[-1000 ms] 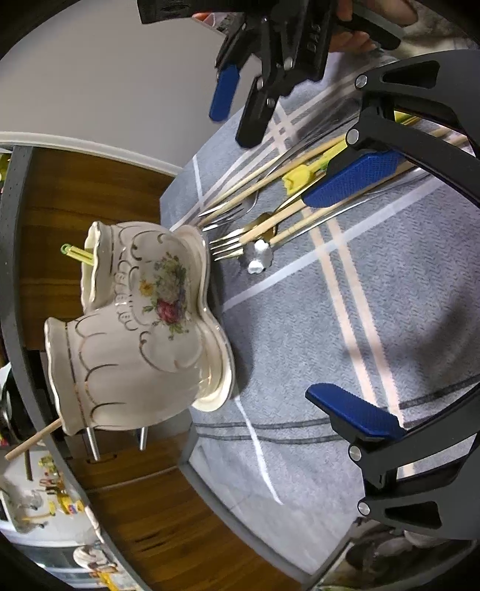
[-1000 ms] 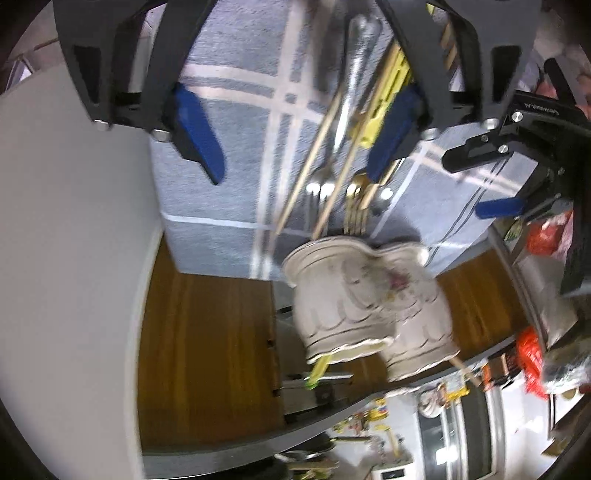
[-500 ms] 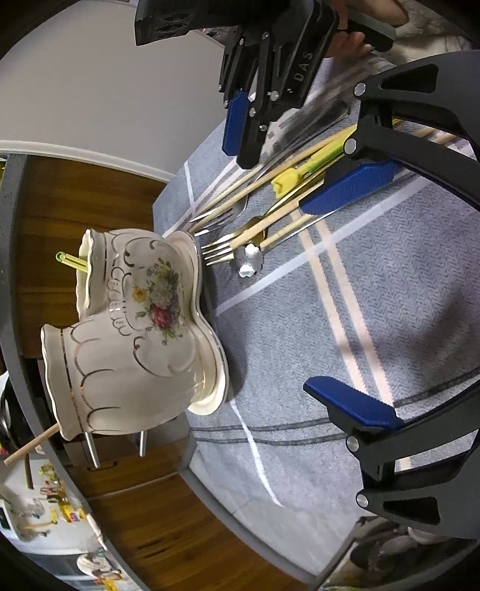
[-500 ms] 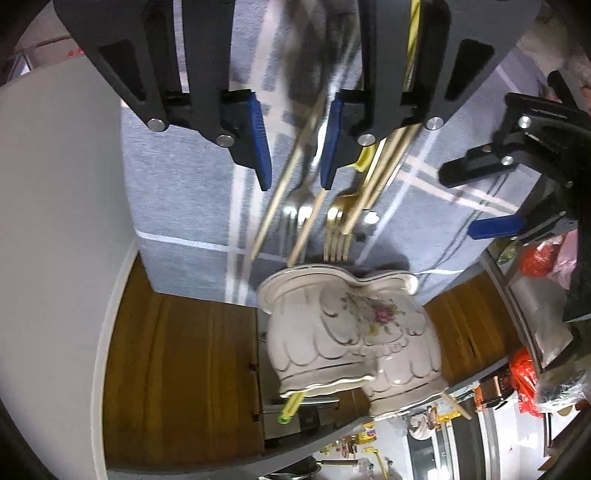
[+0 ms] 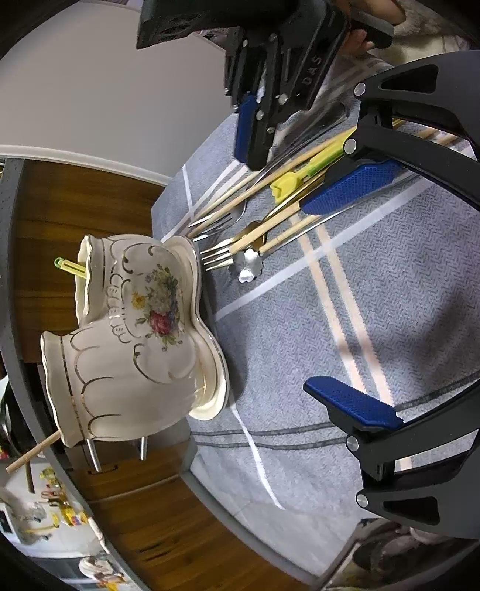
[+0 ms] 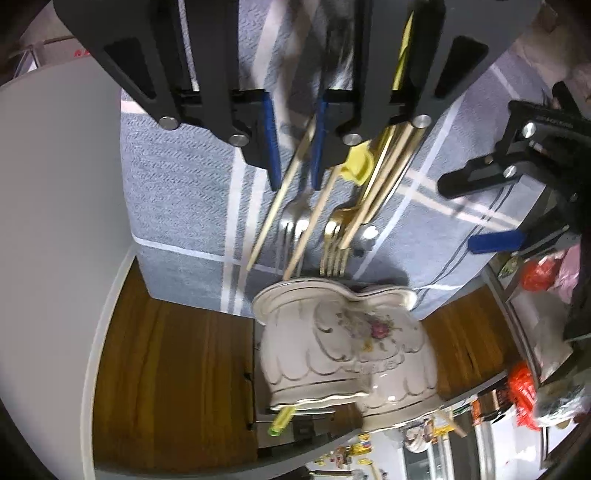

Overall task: Organize utensils
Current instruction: 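Lower the right tool onto a silver fork and close on it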

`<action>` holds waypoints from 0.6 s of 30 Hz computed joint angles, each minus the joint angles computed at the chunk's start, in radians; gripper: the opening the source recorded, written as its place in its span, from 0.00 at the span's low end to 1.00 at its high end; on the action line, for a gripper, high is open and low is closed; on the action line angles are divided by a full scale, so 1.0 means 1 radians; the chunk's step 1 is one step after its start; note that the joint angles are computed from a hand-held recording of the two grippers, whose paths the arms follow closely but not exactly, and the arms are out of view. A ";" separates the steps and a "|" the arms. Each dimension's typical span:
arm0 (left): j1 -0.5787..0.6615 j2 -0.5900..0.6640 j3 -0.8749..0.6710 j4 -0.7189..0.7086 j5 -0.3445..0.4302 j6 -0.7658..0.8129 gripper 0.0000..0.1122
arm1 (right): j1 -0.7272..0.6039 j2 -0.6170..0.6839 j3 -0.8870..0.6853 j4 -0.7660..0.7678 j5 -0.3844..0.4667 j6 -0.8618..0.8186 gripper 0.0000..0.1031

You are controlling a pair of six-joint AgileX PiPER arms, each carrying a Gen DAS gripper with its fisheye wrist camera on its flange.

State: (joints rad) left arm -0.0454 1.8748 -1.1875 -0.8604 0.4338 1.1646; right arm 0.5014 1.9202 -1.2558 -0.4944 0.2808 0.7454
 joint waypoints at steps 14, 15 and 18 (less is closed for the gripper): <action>0.002 -0.006 -0.002 -0.003 0.013 -0.002 0.80 | 0.046 0.066 -0.090 -0.089 0.110 0.055 0.08; 0.003 -0.005 -0.002 -0.003 0.014 -0.003 0.80 | 0.047 0.079 -0.110 -0.087 0.129 0.049 0.08; 0.002 -0.005 -0.003 -0.001 0.019 -0.001 0.80 | 0.045 0.099 -0.141 -0.088 0.148 0.044 0.08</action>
State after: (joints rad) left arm -0.0430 1.8694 -1.1910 -0.8618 0.4525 1.1636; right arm 0.5465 2.0192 -1.3964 -0.5823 0.4287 0.7897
